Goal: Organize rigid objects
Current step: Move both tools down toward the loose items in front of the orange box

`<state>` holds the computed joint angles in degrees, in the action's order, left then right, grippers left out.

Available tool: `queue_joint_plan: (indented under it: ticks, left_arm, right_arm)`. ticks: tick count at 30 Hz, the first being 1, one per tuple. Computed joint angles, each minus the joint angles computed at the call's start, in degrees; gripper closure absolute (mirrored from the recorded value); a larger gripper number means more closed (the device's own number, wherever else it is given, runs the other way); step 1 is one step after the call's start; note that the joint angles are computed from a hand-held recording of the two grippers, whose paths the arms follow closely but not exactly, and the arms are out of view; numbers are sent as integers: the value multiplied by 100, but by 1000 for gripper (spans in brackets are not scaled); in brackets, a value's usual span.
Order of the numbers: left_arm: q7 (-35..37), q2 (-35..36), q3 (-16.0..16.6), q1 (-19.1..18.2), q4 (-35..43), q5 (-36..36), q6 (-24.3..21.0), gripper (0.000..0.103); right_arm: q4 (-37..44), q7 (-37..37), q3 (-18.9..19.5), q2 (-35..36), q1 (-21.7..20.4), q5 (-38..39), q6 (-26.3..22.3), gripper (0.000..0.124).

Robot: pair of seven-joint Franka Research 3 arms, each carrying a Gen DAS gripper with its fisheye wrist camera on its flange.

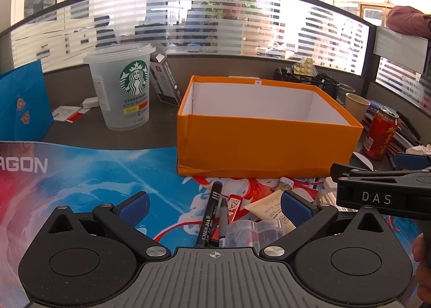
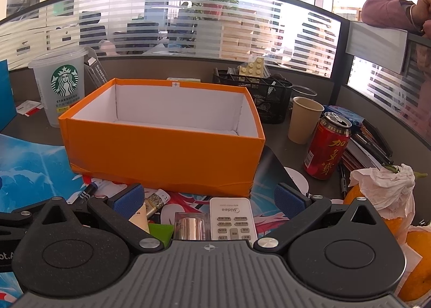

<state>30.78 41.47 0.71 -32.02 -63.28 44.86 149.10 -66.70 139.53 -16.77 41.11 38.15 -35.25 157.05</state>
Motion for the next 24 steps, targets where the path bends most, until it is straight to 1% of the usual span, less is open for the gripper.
queue_joint_plan:
  ticks: [6,19,22,24]
  left_arm:
    - [-53,-24,14,-5,-43,30,4,0]
    - [71,-28,-55,55,-98,-58,-63,0]
    - [125,-77,-42,50,-207,-12,15,0]
    - [155,-140,22,-4,-328,148,64,0]
  right_arm:
    - [79,-191,100,59,-56,127,-31,21]
    - [267,-560,156,188,-63,322,-196,21]
    - [147,-643,194,112,-100,364,-127,21]
    - [-131,-722,256,-37,-166,421,123,21]
